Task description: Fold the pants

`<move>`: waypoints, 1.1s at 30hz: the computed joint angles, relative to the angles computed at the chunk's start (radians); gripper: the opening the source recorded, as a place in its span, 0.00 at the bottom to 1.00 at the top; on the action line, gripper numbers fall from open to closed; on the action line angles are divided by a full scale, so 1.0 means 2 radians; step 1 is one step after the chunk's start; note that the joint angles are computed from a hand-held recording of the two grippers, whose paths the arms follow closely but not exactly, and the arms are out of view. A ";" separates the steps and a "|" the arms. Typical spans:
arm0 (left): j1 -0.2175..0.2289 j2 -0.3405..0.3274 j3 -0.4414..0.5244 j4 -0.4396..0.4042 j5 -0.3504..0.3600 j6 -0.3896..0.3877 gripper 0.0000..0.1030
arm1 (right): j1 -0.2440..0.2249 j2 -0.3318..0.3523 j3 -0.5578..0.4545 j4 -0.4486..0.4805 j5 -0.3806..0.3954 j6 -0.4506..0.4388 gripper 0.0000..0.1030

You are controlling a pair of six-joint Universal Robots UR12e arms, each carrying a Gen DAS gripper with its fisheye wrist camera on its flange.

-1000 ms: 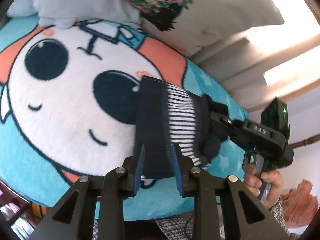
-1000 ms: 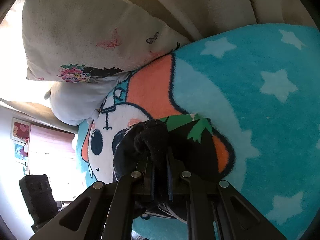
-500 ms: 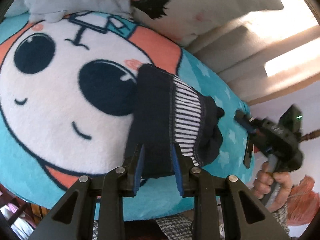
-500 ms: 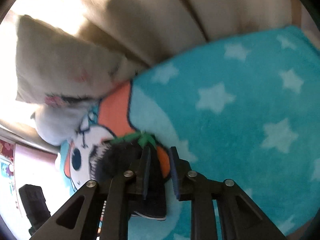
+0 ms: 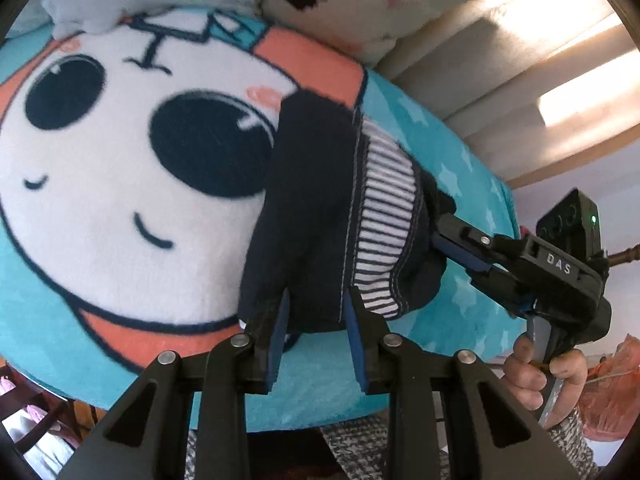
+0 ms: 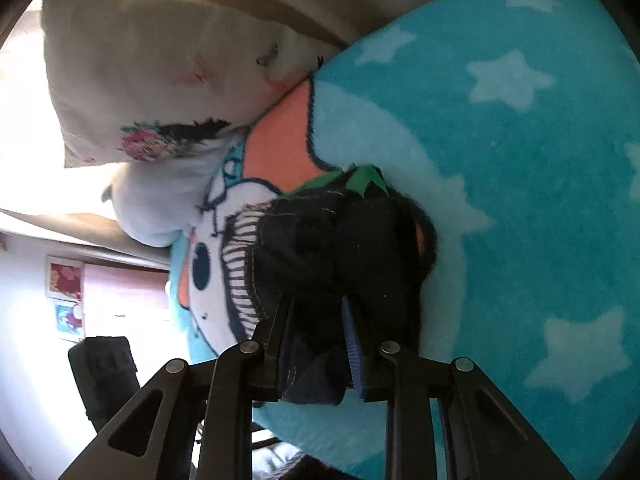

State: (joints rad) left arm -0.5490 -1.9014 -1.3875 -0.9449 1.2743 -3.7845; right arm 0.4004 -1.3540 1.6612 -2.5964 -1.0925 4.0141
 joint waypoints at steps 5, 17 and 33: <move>0.006 0.011 -0.016 0.024 0.011 -0.025 0.33 | -0.003 -0.020 0.014 -0.025 -0.030 -0.015 0.56; 0.036 -0.015 -0.012 0.081 -0.056 -0.041 0.52 | 0.007 -0.011 0.002 0.015 -0.079 -0.077 0.72; 0.045 -0.057 0.024 0.073 -0.157 -0.028 0.39 | -0.011 0.023 0.011 -0.057 0.026 0.004 0.34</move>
State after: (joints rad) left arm -0.4593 -2.0163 -1.3391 -0.7988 0.9603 -3.8404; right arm 0.3791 -1.3086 1.6836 -2.7112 -1.0412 4.0211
